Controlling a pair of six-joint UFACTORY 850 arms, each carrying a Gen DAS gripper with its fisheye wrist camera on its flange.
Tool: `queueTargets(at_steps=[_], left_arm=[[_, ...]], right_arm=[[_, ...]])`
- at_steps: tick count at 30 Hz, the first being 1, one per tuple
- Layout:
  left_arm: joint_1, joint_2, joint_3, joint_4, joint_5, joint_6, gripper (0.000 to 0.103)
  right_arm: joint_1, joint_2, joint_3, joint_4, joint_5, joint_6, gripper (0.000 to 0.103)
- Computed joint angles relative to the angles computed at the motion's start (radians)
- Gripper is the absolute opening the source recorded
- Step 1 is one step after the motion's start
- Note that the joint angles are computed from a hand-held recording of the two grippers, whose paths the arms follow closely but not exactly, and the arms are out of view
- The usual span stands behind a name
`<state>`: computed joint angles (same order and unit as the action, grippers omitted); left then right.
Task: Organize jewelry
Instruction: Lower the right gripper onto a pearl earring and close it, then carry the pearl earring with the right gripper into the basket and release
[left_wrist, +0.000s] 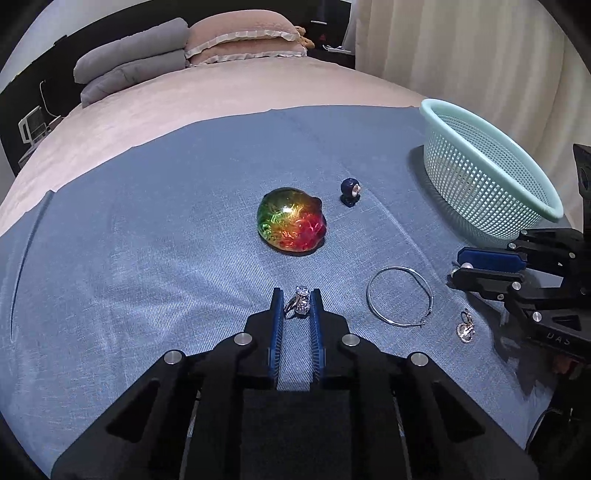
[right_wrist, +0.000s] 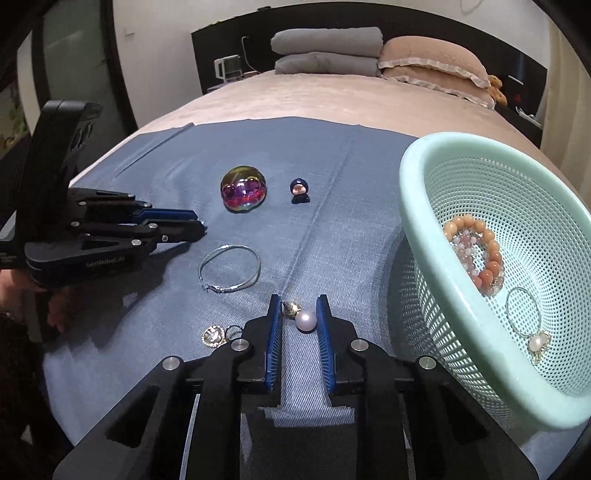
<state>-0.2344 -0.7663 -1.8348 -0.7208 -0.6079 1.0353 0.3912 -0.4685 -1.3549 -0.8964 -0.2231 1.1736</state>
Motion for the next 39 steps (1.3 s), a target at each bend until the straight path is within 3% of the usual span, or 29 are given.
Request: queueTargets(at_steps=[5, 9, 12, 18, 21, 23, 25, 30, 34, 37, 39], left_arm=[[0.018, 0.046, 0.063, -0.043, -0.036, 0.007, 0.015], [0.042, 0.104, 0.132, -0.097, -0.069, 0.033, 0.015], [0.045, 0.146, 0.15, -0.093, -0.068, 0.042, 0.015], [0.016, 0.202, 0.079, -0.108, -0.099, 0.077, 0.014], [-0.019, 0.193, -0.017, -0.13, -0.141, 0.097, 0.015], [-0.052, 0.172, -0.094, -0.14, -0.164, 0.109, 0.014], [-0.089, 0.135, -0.183, -0.121, -0.181, 0.092, 0.014], [-0.176, 0.005, -0.388, -0.021, -0.226, 0.0, 0.014], [-0.222, -0.147, -0.573, 0.086, -0.314, -0.133, 0.014], [-0.246, -0.218, -0.625, 0.155, -0.335, -0.186, 0.014], [-0.255, -0.299, -0.724, 0.202, -0.394, -0.239, 0.014]], right_arm=[[0.016, 0.053, 0.044, -0.087, 0.002, 0.046, 0.018], [0.045, 0.118, 0.106, -0.368, -0.029, 0.309, 0.018], [0.052, 0.165, 0.133, -0.448, -0.05, 0.367, 0.018], [0.082, 0.267, 0.154, -0.621, -0.236, 0.443, 0.018], [0.081, 0.311, 0.15, -0.69, -0.309, 0.436, 0.018], [0.074, 0.326, 0.146, -0.747, -0.361, 0.447, 0.018], [0.048, 0.335, 0.143, -0.764, -0.35, 0.457, 0.018], [-0.033, 0.322, 0.145, -0.742, -0.277, 0.5, 0.018], [-0.088, 0.286, 0.154, -0.668, -0.212, 0.487, 0.018], [-0.111, 0.247, 0.154, -0.61, -0.194, 0.445, 0.018], [-0.136, 0.215, 0.14, -0.519, -0.137, 0.372, 0.018]])
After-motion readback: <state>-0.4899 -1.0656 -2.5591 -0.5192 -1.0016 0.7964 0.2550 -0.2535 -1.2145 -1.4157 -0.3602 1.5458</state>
